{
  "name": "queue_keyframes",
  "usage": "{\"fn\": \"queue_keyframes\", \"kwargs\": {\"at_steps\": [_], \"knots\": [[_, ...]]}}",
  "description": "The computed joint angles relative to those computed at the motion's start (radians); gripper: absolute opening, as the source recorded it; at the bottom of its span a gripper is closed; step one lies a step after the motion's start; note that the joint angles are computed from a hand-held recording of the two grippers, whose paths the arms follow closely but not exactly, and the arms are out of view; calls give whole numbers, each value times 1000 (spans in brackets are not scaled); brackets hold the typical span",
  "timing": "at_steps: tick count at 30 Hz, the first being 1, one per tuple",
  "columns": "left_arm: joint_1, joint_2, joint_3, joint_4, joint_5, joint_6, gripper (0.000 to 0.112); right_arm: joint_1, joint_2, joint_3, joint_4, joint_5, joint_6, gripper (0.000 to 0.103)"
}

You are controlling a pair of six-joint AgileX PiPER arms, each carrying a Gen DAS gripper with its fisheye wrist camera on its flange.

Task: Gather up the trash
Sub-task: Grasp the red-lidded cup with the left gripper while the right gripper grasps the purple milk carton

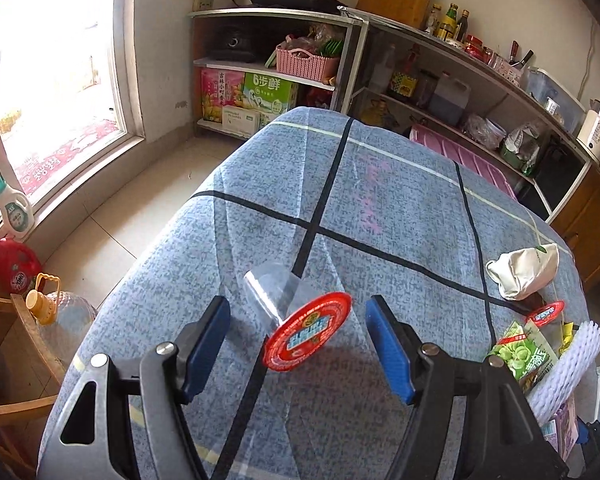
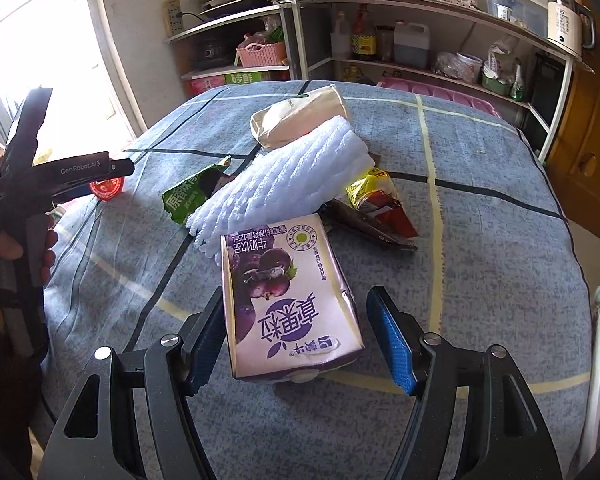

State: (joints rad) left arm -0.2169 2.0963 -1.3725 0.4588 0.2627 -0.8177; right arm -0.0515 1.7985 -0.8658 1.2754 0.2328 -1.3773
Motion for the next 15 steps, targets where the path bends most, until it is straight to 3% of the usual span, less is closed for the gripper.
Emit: {"fn": "queue_keyframes", "kwargs": {"at_steps": [2, 4, 6, 9, 12, 15], "knots": [[4, -4, 11, 28, -21, -40, 72, -4, -1, 5, 43, 1, -38, 69], [11, 10, -11, -47, -13, 30, 72, -6, 5, -5, -13, 11, 22, 69], [4, 19, -20, 12, -1, -24, 71, -1, 3, 3, 18, 0, -4, 69], [-1, 21, -21, 29, 0, -36, 62, -1, 1, 3, 5, -2, 9, 69], [-2, 17, -16, 29, -3, -25, 51, -2, -3, 8, 16, 3, -3, 60], [-3, 13, -9, 19, -12, -7, 51, 2, -7, 17, 29, 1, -14, 58]]}}
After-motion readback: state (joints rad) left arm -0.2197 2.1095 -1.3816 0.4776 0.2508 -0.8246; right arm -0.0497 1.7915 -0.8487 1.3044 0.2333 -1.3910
